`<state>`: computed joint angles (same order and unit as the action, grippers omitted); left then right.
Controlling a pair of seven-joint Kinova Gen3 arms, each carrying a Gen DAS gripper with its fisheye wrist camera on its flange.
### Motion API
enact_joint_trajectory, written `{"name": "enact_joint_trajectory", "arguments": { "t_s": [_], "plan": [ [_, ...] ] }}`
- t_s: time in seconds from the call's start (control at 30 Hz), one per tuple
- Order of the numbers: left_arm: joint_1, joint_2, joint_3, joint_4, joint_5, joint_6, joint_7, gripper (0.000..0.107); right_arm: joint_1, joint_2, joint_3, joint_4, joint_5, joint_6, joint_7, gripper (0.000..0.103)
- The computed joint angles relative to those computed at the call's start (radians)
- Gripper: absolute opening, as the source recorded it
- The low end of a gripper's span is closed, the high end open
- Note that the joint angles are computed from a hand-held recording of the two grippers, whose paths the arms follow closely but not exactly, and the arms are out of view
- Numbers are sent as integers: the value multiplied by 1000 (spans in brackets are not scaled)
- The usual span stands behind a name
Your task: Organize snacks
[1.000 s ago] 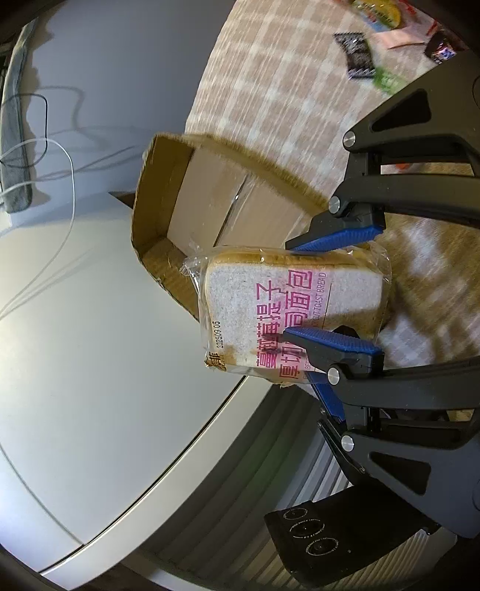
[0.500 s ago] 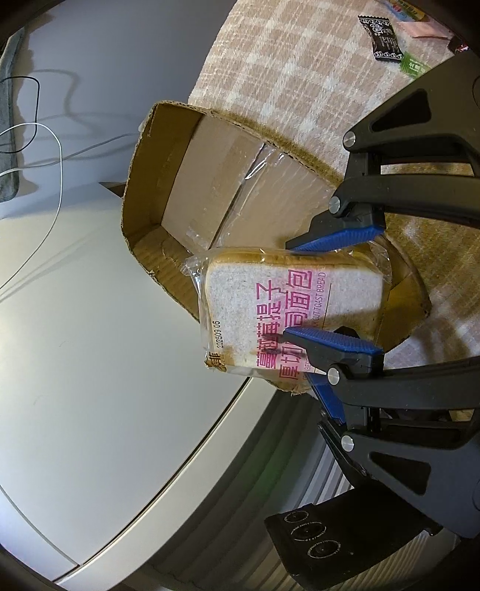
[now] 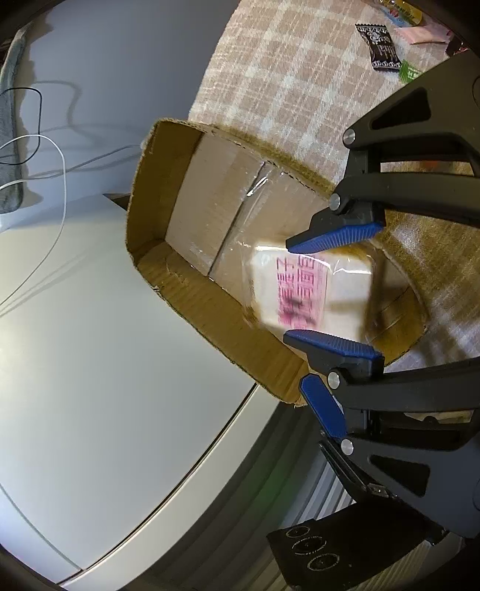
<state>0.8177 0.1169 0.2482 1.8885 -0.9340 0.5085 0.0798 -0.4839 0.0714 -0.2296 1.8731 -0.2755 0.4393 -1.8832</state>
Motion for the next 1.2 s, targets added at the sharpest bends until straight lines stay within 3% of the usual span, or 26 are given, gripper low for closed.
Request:
{"name": "enact_joint_trajectory", "arguments": {
  "t_s": [0.2,0.53,0.83,1.2],
  "plan": [
    [12,-9,12,-6,-21,31,16,40,-19,-37,2,14,68,-2,-61,49],
    [35,-9,46,-28,-39,74,35,40,-16,-166,-33,92,294,27,-291,53],
    [80,22,48,-68,-21,72,-2,40,57,-344,-50,191,306,107,-307,53],
    [149,101,8,-149,83,37,-150,40,180,-563,-54,314,276,233,-300,53]
  ]
}}
